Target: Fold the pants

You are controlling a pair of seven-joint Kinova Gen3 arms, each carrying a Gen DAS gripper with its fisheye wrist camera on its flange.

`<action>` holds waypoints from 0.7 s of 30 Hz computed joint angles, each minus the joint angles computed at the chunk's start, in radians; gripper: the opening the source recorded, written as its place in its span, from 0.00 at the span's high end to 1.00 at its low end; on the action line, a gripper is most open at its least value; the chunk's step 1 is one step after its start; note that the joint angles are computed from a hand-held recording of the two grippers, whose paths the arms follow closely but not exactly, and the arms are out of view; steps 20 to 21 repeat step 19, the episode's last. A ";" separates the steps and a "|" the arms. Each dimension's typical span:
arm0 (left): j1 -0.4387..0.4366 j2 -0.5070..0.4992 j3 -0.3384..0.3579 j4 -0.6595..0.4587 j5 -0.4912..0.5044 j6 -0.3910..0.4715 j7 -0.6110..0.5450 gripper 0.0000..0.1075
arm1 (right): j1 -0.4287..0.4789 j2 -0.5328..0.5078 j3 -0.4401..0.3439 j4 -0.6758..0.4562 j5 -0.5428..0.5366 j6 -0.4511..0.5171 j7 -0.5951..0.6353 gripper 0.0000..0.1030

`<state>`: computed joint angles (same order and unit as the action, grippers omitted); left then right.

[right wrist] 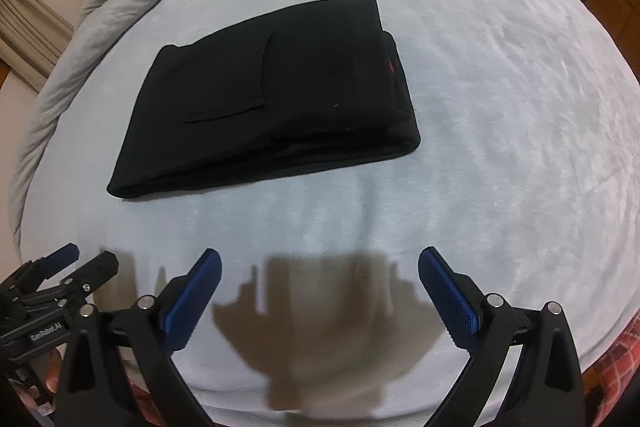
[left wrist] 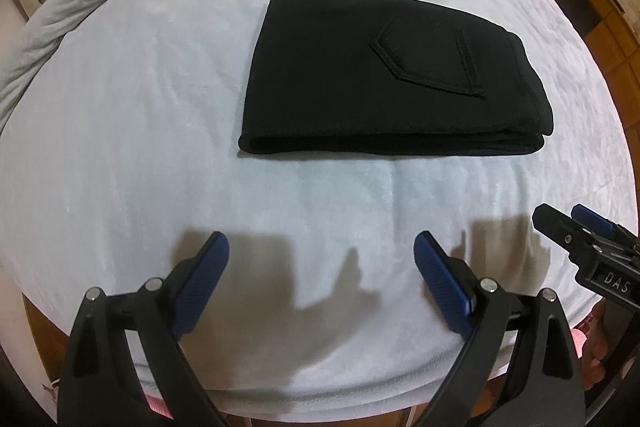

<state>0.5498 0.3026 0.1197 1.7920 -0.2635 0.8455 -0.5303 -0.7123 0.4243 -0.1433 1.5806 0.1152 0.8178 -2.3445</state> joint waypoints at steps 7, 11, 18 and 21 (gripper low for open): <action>0.028 0.007 -0.003 -0.014 -0.033 0.012 0.037 0.13 | 0.006 0.015 -0.002 -0.014 -0.008 0.019 0.016 0.04; 0.021 0.007 0.003 -0.016 -0.023 0.005 0.024 0.13 | 0.006 0.021 -0.001 -0.020 -0.008 0.025 0.023 0.04; 0.020 0.007 0.006 -0.024 -0.020 0.008 0.003 0.13 | 0.003 0.023 0.002 -0.019 -0.009 0.022 0.019 0.04; 0.022 0.008 0.005 -0.025 -0.019 0.008 0.005 0.13 | 0.004 0.024 0.001 -0.020 -0.010 0.022 0.021 0.04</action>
